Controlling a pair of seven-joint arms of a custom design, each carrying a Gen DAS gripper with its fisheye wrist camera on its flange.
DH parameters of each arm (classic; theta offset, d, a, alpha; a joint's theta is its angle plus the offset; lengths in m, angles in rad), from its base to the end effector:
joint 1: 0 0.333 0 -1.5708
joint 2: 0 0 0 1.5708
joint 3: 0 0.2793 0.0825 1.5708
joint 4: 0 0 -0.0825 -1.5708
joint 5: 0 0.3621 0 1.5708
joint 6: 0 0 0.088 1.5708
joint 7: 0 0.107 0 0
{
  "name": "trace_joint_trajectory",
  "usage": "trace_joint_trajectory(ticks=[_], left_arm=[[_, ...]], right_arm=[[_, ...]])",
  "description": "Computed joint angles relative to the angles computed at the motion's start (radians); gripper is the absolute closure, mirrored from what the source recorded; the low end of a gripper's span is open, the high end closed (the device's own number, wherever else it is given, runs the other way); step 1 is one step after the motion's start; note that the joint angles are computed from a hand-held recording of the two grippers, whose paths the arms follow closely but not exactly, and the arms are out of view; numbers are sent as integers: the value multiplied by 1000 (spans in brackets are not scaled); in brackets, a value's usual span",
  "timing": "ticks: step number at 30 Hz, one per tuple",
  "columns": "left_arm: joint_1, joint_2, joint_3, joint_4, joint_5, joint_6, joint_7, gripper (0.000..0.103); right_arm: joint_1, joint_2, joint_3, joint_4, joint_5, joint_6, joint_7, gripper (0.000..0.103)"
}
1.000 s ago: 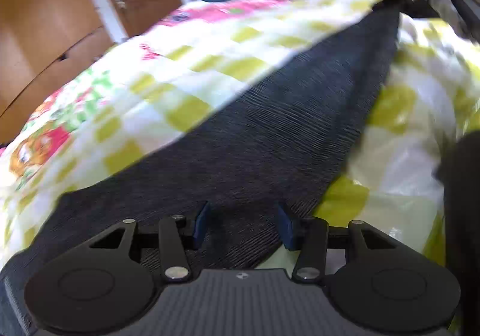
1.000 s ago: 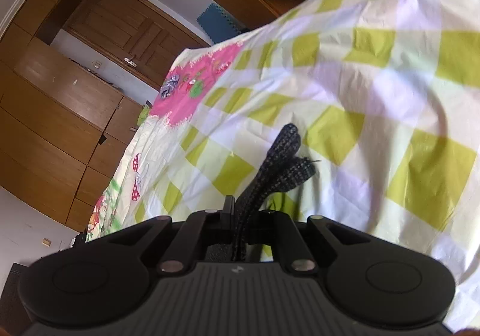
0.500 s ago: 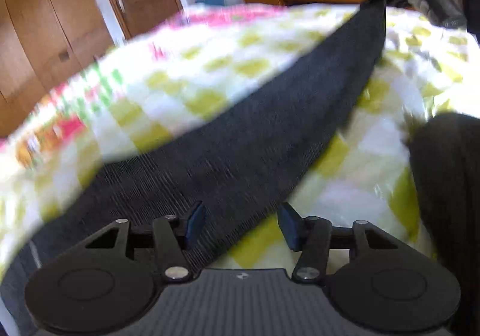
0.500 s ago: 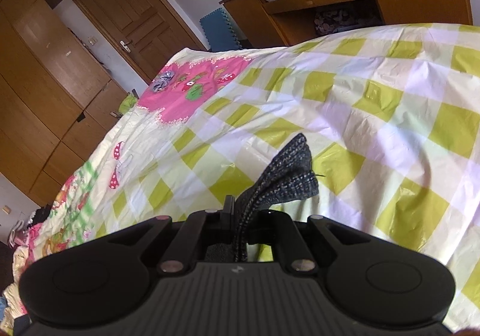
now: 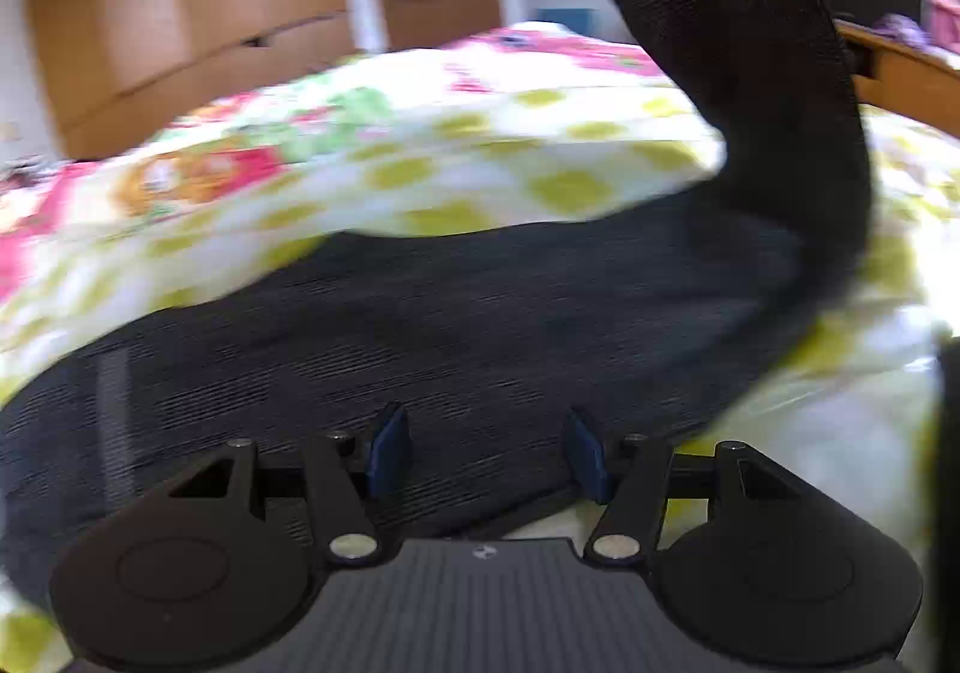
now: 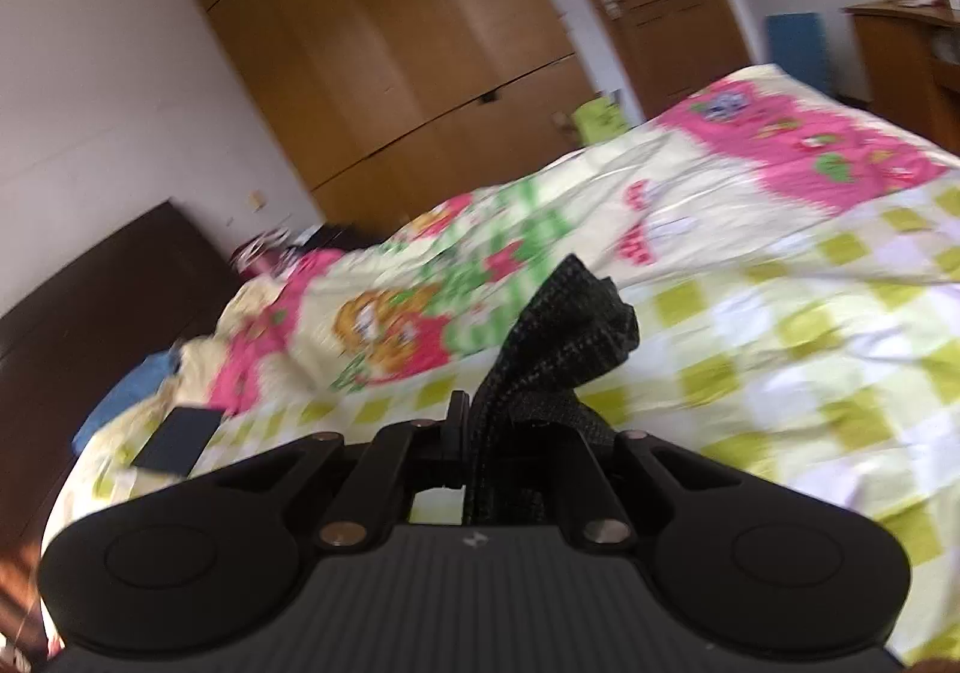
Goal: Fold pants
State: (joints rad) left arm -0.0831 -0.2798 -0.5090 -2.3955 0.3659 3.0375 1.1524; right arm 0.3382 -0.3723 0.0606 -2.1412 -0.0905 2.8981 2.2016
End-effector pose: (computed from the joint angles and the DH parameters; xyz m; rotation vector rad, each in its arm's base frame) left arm 0.3898 -0.3106 0.4863 -1.1667 2.1289 -0.9455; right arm 0.4391 0.1967 0.6659 -1.3317 1.5452 -0.4449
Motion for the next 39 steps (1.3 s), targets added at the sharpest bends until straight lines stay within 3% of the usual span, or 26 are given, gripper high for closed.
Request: trace_joint_trajectory(ticks=[2,4,7,9,11,13,17,18,19,22,25,28,32,35,39], left_arm=[[4,-41,20,-49,-115,9,49,33],[-56,-74,108,-104,-131,20,27,32],[-98,-109,176,-175,-223,73,80,32],[-86,-121,176,-199,-254,102,94,32],[-41,-129,144,-208,-272,119,93,32],[-54,-132,166,-224,-313,151,111,32],[86,-181,47,-250,-357,151,86,32],[143,-195,-4,-252,-356,140,68,31],[171,-202,-20,-252,-324,125,35,31],[112,-195,42,-273,-386,144,80,31],[91,-195,68,-281,-407,148,102,31],[21,-171,146,-278,-442,147,146,31],[-103,-162,277,-293,-520,164,209,31],[-151,-164,324,-309,-572,193,243,31],[-174,-173,340,-326,-621,210,264,31]], right_arm=[[68,118,15,108,19,-32,-75,96],[108,237,47,211,36,-71,-127,96],[137,387,98,343,39,-125,-159,96],[158,458,116,401,-8,-137,-138,96],[187,507,120,458,-105,-178,-114,96],[224,534,112,506,-232,-224,-101,96],[273,572,105,583,-385,-283,-124,96],[289,591,103,610,-423,-297,-132,96],[305,612,100,637,-461,-310,-145,96],[332,691,102,735,-455,-336,-196,96],[366,750,89,810,-452,-341,-226,96],[401,815,78,896,-453,-351,-286,96],[417,930,82,1057,-340,-421,-367,96],[428,962,63,1106,-289,-444,-360,96],[448,960,38,1105,-299,-397,-349,96]])
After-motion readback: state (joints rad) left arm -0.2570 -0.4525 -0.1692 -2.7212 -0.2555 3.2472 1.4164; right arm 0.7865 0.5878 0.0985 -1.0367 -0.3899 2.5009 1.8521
